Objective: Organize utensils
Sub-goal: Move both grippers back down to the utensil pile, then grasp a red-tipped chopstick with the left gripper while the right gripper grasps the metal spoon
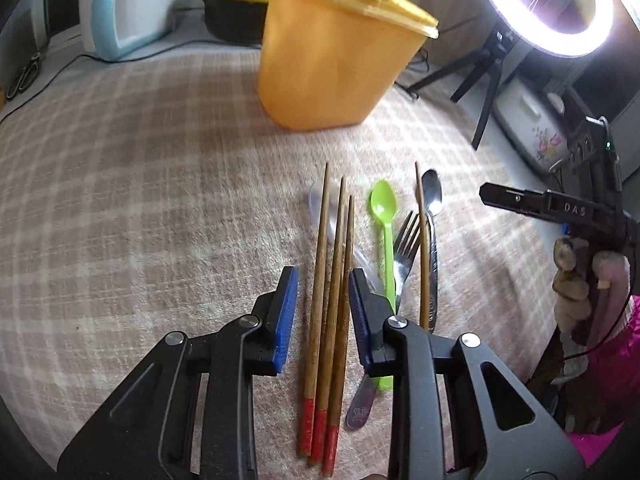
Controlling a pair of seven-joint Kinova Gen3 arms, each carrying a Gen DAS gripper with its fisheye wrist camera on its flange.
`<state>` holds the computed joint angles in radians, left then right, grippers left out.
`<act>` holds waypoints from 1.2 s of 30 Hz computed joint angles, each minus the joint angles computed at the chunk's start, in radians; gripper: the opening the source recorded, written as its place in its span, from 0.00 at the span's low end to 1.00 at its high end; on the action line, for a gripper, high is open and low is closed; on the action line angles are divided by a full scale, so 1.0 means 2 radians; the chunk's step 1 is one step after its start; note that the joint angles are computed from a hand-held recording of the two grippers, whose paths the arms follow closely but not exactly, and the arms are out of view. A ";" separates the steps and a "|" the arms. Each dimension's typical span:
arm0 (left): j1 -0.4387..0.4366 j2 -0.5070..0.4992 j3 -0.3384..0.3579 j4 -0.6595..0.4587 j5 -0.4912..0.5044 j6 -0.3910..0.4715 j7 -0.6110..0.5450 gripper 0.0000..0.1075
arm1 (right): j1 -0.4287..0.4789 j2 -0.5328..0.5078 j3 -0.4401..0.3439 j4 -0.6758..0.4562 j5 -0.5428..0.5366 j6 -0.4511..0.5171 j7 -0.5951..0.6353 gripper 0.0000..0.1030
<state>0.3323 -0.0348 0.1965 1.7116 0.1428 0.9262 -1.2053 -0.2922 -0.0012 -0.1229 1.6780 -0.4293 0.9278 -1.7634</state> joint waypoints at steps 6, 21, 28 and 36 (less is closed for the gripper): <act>0.007 0.028 0.003 -0.016 -0.013 0.006 0.004 0.24 | 0.004 0.020 0.001 -0.002 -0.021 -0.001 0.021 0.37; 0.002 0.055 -0.007 -0.026 0.005 0.010 -0.015 0.16 | 0.007 0.063 -0.009 -0.029 -0.025 -0.006 0.044 0.33; 0.002 0.069 -0.008 -0.035 -0.001 0.014 -0.019 0.15 | 0.008 0.075 -0.013 -0.031 -0.025 -0.011 0.048 0.32; -0.004 0.075 -0.012 -0.034 0.012 0.003 -0.026 0.04 | -0.002 0.085 -0.016 -0.045 0.000 -0.009 0.041 0.15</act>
